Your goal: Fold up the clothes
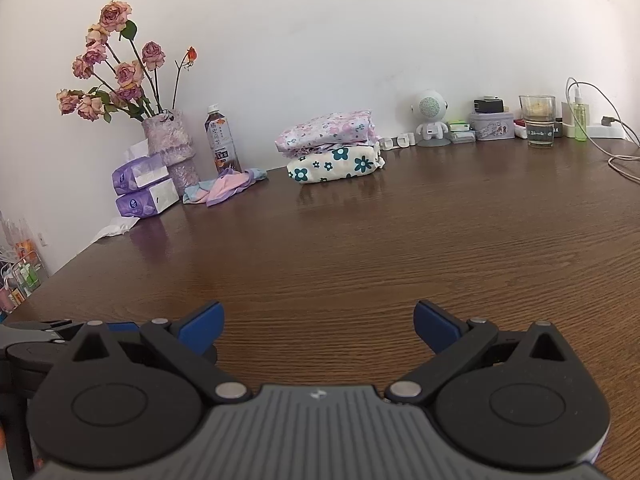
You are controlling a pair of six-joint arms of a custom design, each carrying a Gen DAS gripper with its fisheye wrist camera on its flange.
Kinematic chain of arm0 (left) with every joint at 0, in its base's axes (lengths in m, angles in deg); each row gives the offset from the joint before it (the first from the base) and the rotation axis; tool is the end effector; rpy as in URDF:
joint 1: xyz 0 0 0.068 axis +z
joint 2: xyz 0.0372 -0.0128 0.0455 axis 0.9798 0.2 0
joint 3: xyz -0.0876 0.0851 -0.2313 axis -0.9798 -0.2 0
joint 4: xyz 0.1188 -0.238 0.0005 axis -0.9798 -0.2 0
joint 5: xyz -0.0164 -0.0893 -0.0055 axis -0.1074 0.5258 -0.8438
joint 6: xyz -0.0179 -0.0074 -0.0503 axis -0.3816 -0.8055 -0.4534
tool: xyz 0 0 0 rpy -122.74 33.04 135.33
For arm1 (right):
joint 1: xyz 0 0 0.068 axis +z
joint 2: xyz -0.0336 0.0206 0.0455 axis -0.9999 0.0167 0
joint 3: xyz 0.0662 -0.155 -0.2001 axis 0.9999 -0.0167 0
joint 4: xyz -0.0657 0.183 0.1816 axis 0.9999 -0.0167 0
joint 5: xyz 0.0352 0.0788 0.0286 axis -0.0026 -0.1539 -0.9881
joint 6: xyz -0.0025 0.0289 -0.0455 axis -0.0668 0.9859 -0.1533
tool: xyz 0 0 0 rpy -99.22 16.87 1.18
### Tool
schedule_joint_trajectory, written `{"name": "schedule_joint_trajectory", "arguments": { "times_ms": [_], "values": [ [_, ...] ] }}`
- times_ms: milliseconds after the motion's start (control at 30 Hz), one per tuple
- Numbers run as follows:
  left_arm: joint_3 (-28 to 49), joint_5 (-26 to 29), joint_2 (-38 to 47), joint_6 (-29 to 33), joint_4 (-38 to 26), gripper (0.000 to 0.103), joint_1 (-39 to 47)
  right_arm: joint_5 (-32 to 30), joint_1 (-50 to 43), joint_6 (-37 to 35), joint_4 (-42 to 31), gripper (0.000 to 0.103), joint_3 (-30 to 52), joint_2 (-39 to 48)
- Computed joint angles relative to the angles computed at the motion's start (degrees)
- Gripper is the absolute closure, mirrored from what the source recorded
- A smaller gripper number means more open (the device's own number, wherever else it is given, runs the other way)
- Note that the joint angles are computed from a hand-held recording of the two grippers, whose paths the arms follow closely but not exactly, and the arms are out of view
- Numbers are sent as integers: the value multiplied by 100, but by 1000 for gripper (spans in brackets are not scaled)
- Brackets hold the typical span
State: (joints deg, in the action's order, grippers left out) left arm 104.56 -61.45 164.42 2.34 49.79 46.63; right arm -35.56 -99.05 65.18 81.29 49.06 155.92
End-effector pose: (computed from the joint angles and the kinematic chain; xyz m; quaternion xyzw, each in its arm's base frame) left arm 0.2317 -0.1235 0.0705 -0.0959 0.8866 -0.0074 0.4524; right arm 0.2831 -0.0265 0.0750 -0.1497 0.8325 0.2307 0.4810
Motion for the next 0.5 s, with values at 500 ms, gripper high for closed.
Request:
{"name": "schedule_joint_trajectory", "arguments": {
  "times_ms": [500],
  "values": [
    [-37, 32, -22, -6, 47, 0, 17, 35, -1, 33, 95, 0, -15, 47]
  ]
}}
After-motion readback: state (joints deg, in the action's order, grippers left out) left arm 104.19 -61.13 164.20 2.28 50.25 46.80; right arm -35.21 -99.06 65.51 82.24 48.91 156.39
